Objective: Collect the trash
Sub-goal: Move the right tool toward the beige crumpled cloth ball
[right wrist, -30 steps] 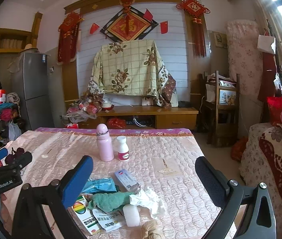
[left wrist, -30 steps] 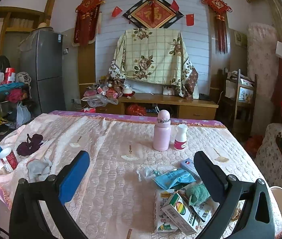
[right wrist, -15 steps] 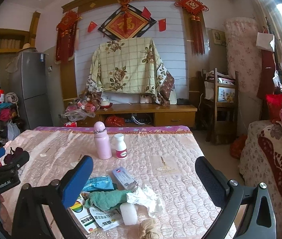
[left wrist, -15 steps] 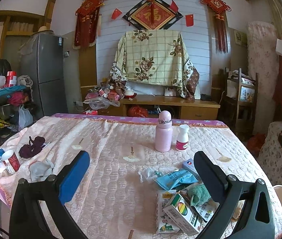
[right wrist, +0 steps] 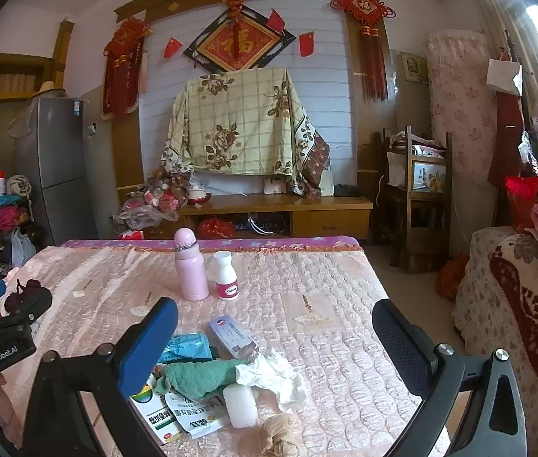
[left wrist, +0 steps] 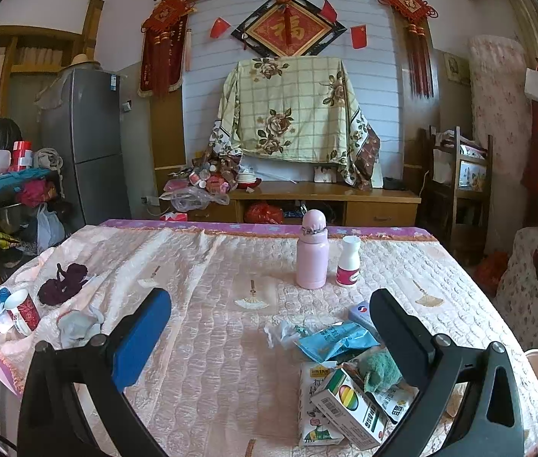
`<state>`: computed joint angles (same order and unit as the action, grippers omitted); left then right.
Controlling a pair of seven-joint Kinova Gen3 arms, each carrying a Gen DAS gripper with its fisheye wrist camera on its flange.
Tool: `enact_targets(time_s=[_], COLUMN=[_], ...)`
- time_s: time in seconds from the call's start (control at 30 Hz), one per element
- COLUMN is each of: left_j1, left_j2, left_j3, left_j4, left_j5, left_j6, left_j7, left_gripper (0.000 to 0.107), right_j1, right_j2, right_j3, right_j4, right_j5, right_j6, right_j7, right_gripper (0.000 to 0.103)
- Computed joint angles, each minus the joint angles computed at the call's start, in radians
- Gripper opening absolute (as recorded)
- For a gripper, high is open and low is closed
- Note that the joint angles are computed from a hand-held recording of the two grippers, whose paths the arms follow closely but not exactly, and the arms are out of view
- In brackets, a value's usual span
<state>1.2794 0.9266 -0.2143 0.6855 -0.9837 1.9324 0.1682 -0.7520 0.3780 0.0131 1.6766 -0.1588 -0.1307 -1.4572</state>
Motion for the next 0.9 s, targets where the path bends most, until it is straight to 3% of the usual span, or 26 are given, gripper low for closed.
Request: enact_targets(time_s=[0.57,0.67,0.9], left_j1=[-0.005,-0.007,-0.016], left_j2=[0.012,0.015,0.021], left_j3=[-0.004,-0.004,-0.004], left_j4=[-0.021,-0.029,-0.039], left_j5=[0.007,0.009,0.018], left_j6=[0.005,0.008,0.003], left_j7=[-0.025,-0.037,-0.047], left_gripper=[0.103,0.103,0.103], right_j1=[-0.008,-0.032,-0.010], right_j2=[0.016,0.022,0.025], right_j3=[0.024,0.056,0.033], right_j4=[-0.016,-0.023,-0.029], right_j5=[-0.005,-0.012,0.013], right_j6=[0.016,0.029,0.044], right_j7=[-0.010,-0.009,-0.023], right_gripper=[0.103,0.103,0.103])
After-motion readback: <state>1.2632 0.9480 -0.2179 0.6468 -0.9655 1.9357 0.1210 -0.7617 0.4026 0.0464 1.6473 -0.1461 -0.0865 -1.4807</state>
